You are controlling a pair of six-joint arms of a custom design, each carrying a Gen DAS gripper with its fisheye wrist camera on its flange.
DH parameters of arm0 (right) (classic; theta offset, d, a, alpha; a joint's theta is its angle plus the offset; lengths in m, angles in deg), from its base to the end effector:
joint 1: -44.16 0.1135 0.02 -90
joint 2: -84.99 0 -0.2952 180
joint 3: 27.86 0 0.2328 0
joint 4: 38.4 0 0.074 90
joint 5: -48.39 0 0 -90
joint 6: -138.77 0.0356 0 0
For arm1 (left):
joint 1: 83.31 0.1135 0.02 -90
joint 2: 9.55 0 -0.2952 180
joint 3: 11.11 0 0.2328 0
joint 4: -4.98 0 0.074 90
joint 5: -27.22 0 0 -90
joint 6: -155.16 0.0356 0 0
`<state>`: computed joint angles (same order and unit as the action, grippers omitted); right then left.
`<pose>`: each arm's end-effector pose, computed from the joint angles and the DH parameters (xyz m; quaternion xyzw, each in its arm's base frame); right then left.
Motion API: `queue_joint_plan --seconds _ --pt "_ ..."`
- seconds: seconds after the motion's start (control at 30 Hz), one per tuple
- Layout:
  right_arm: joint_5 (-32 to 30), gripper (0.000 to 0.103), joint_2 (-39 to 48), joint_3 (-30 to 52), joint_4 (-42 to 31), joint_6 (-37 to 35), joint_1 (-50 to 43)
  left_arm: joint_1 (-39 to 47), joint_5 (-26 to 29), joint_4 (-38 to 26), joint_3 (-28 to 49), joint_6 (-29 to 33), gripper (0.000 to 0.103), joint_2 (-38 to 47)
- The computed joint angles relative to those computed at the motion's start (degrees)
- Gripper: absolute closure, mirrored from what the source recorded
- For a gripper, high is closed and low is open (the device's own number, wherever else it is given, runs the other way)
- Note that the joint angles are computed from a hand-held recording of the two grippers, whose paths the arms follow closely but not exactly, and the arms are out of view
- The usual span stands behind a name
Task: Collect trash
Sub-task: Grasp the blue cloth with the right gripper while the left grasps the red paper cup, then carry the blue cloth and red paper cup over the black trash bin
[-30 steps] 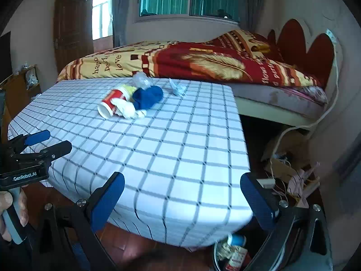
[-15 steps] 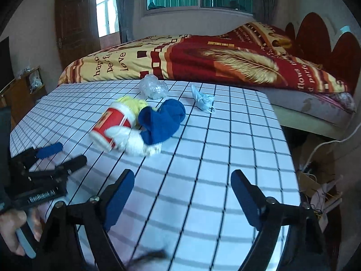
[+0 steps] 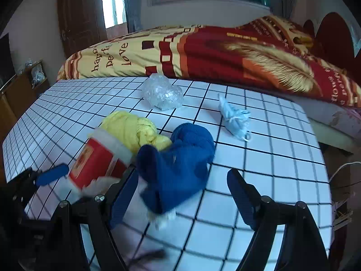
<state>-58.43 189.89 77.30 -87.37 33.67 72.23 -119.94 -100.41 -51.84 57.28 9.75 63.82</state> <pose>0.3481 0.1973 0.3186 -0.3885 0.8418 0.1754 0.3311 0.1861 -0.1113 0.2861 -0.2273 0.8929 0.0513 0.3852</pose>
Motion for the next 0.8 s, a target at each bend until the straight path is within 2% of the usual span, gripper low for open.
queue_joint_plan --seconds 0.07,0.13,0.17,0.2,0.23,0.3,0.53,0.8 --pt "0.3 0.039 2.9 3.1 -1.8 0.6 0.4 0.7 0.8 0.5 0.3 1.0 0.037 0.3" --pt "-0.5 0.06 5.2 5.7 -3.7 1.1 0.2 1.1 1.8 1.4 -0.2 1.8 0.045 -0.3" --pt "-0.8 0.067 5.7 6.3 -4.1 1.2 0.0 1.3 2.1 1.8 -0.5 2.1 0.045 -0.8" --pt "-1.4 0.079 5.9 6.4 -4.4 1.2 -0.4 1.3 2.3 2.6 -1.1 2.4 0.046 -1.5" --pt "-1.9 0.086 5.6 6.0 -4.4 1.2 -0.9 0.9 2.3 2.9 -1.6 2.4 0.046 -2.2" --pt "-2.5 0.091 4.7 4.8 -3.8 0.7 -1.8 -0.3 1.3 2.8 -2.0 2.1 0.046 -3.4" --pt "-4.2 0.095 -0.5 -1.1 -1.8 -1.0 -5.8 -5.3 -3.0 -3.1 -2.0 -4.1 0.048 -5.2" --pt "-7.7 0.096 -10.4 -8.6 0.0 -3.9 -12.0 -15.0 -8.5 -16.3 1.6 -18.6 0.049 -4.9"
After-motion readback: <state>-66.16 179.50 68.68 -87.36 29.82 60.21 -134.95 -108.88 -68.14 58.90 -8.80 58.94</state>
